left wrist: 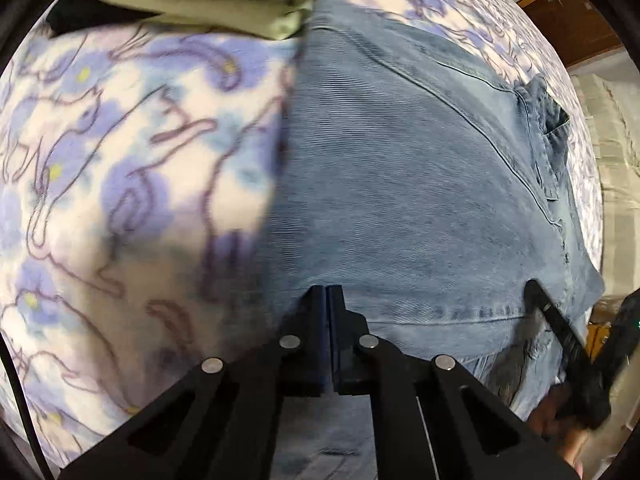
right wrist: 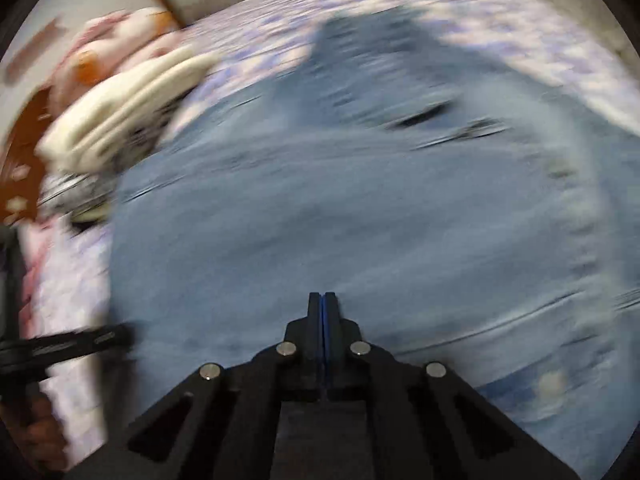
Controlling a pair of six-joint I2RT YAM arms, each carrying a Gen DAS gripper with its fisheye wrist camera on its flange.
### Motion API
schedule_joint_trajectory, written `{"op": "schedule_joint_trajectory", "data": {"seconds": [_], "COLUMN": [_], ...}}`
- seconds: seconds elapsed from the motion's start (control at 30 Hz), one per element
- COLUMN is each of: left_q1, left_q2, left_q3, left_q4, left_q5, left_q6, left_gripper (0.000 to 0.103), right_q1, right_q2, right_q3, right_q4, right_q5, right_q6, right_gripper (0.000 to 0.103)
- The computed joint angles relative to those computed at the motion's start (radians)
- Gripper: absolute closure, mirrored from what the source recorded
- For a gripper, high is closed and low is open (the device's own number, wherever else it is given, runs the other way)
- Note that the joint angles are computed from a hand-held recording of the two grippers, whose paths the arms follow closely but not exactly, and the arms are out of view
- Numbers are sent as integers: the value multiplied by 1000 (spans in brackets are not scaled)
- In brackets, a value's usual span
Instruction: Fold large clothes
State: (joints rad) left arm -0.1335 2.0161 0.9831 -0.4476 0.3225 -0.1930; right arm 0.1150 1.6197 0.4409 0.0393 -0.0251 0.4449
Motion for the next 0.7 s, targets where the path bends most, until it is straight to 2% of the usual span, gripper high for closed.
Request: {"op": "schedule_joint_trajectory", "data": {"seconds": [0.03, 0.1, 0.13, 0.17, 0.23, 0.3, 0.37, 0.43, 0.47, 0.57, 0.7], "left_q1": [19, 37, 42, 46, 51, 69, 71, 79, 30, -17, -100], "left_q2": [2, 0, 1, 2, 8, 20, 27, 23, 44, 48, 10], "left_q3": [1, 5, 9, 12, 16, 29, 34, 24, 30, -2, -85], "left_q4": [-6, -21, -29, -37, -46, -64, -68, -59, -26, 45, 161], "left_q5": [13, 11, 15, 12, -1, -13, -20, -30, -29, -60, -165], "left_q6": [32, 71, 91, 109, 140, 161, 155, 153, 105, 74, 3], "left_gripper": [102, 102, 102, 102, 102, 102, 102, 102, 102, 102, 102], "right_q1": [-61, -157, -216, -310, -398, -352, -293, -289, -288, -292, -285], "right_q2": [-14, -18, -25, -51, -84, -108, -94, -72, -54, -2, 10], "right_q3": [-22, -23, -37, -60, -72, -61, -44, -38, -39, -63, -128], "right_q4": [19, -32, -29, -23, -37, -87, -109, -103, -86, 15, 145], "right_q5": [-8, 108, 119, 84, 8, 105, 164, 179, 180, 170, 178], "right_q6": [-22, -51, -81, -104, -145, -166, -95, -42, -7, 53, 29], "right_gripper": [103, 103, 103, 103, 103, 103, 103, 103, 103, 103, 103]}}
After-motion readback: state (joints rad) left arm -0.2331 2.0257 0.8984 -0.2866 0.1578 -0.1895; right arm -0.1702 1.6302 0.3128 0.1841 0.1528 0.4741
